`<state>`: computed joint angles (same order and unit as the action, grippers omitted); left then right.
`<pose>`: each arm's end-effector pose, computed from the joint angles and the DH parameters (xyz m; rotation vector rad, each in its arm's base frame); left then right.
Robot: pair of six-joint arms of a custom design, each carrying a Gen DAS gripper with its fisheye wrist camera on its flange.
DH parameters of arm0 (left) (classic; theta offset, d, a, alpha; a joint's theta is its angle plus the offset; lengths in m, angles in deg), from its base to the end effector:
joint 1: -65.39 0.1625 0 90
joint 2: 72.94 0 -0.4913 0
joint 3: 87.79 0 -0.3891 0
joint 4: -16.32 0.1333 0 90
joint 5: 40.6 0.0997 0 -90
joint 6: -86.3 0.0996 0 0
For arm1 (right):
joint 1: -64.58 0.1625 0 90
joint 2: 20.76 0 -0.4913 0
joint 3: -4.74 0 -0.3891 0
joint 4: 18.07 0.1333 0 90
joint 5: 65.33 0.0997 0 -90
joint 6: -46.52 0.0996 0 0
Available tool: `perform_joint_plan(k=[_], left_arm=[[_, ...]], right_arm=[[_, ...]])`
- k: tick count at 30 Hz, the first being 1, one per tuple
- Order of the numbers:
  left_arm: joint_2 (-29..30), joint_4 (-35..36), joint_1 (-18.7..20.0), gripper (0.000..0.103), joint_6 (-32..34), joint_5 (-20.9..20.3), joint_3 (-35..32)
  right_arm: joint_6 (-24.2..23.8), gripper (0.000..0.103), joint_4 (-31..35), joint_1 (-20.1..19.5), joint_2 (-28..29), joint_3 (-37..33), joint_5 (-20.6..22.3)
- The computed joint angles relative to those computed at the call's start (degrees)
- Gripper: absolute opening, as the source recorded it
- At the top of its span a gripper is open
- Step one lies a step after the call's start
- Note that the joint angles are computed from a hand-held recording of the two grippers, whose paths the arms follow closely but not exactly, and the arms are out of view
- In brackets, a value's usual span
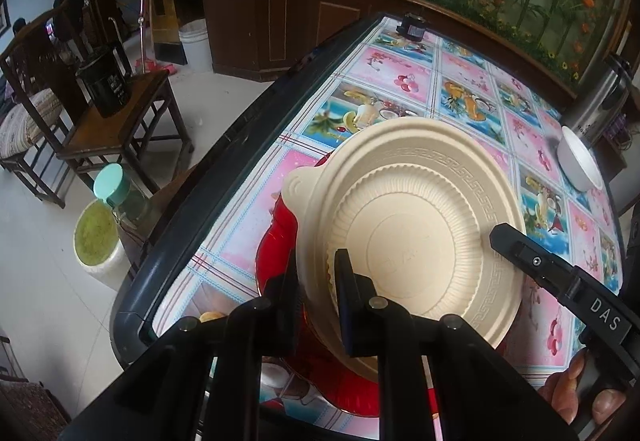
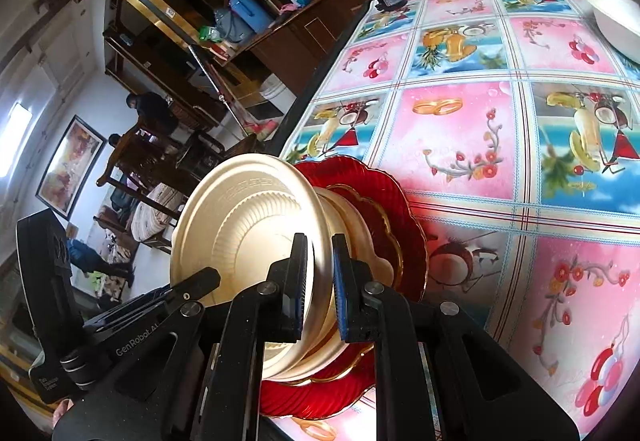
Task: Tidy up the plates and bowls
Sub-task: 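Carry the beige bowl with the right tool onto the plate stack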
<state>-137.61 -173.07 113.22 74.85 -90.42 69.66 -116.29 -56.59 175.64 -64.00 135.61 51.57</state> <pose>-0.0544 -0.3543 0.1538 0.6142 2.4362 -0.5438 0.2105 -0.3012 -0.0221 -0.1495 -2.7090 1.1636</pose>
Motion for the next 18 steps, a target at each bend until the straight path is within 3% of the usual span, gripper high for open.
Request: perform_joint_plan(k=[2, 4, 6, 13, 15, 18], left_arm=[[0.7, -0.5, -0.4, 0.018, 0.5, 1.3, 0.2], [1.8, -1.2, -1.3, 0.029, 0.5, 4.6, 0.6], [2.9, -2.5, -2.5, 0.048, 0.6, 7.7, 1.2], [0.3, -9.7, -4.7, 0.063, 5.4, 11.6, 3.2], [-0.4, -10.2, -4.8, 0.064, 6.5, 11.3, 2.9], [-2.9, -5.6, -2.4, 0.065, 7.6, 6.4, 0.8]], right_arm=[[-0.4, 0.012, 0.2, 0.6, 0.3, -0.4, 1.3], [-0.4, 0.012, 0.1, 1.1, 0.4, -0.3, 1.7], [-0.7, 0.012, -0.4, 1.1, 0.3, -0.1, 1.9], [-1.7, 0.012, -5.7, 0.0, -2.0, 3.9, 0.6], [-2.0, 0.012, -7.6, -0.3, -2.7, 5.1, 0.2], [-1.9, 0.012, -7.9, -0.5, -2.9, 5.4, -0.1]])
